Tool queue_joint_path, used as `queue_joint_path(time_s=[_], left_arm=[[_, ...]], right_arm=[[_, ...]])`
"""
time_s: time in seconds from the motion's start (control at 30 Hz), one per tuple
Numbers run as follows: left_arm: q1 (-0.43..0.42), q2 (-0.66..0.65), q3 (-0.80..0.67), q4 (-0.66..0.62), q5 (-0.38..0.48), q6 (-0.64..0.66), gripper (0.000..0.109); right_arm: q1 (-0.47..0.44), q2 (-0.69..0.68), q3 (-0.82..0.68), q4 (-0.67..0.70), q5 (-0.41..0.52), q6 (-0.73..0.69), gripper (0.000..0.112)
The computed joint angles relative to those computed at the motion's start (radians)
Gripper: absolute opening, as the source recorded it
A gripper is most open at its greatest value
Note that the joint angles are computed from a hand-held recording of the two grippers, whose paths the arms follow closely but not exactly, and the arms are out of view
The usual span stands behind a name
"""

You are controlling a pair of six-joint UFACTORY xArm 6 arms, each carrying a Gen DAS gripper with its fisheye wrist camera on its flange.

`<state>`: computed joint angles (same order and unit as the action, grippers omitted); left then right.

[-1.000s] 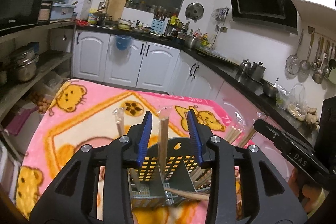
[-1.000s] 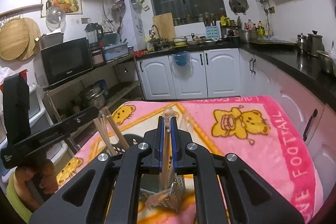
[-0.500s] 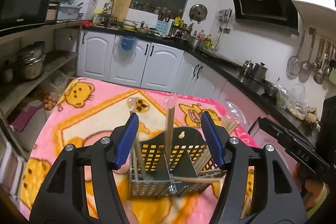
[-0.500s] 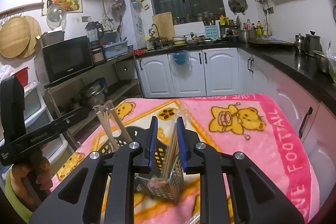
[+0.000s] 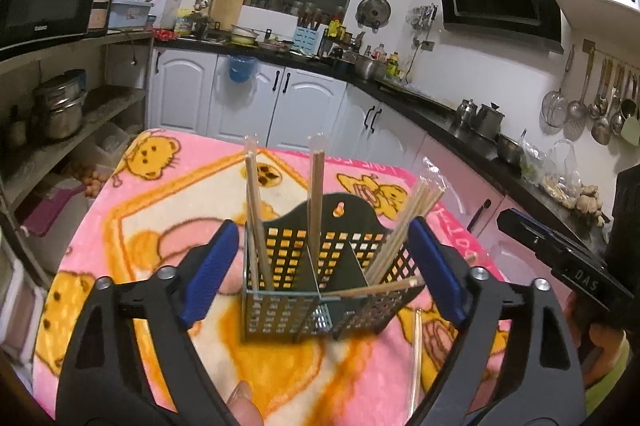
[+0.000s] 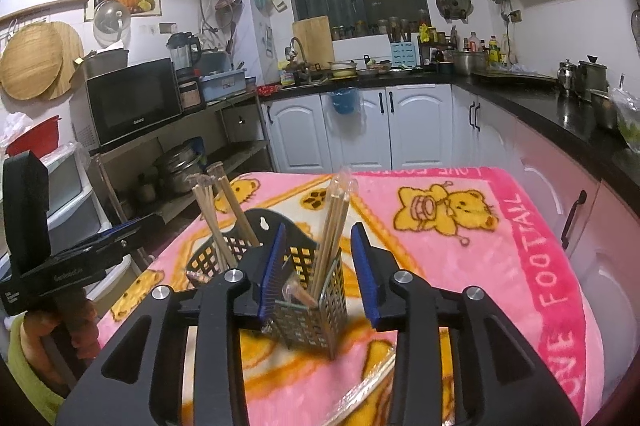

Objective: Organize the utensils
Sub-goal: 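Withdraw both open grippers from the caddy toward the last wrapped chopsticks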

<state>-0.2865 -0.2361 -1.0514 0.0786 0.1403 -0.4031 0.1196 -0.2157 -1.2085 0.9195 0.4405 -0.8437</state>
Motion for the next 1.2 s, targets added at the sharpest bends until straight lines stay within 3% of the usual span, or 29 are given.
queue_joint_path(time_s=[0.37,1.2], left_arm=[[-0.02,-0.047,0.059,0.003,0.011,0.008,0.091],[-0.097,-0.037,0.099,-0.037,0.051,0.073,0.092]], right_arm=[[-0.021,-0.075,0.093,0.004,0.012,-0.013,0.04],[-0.104,-0.168,0.254,-0.087,0.041,0.059,0.049]])
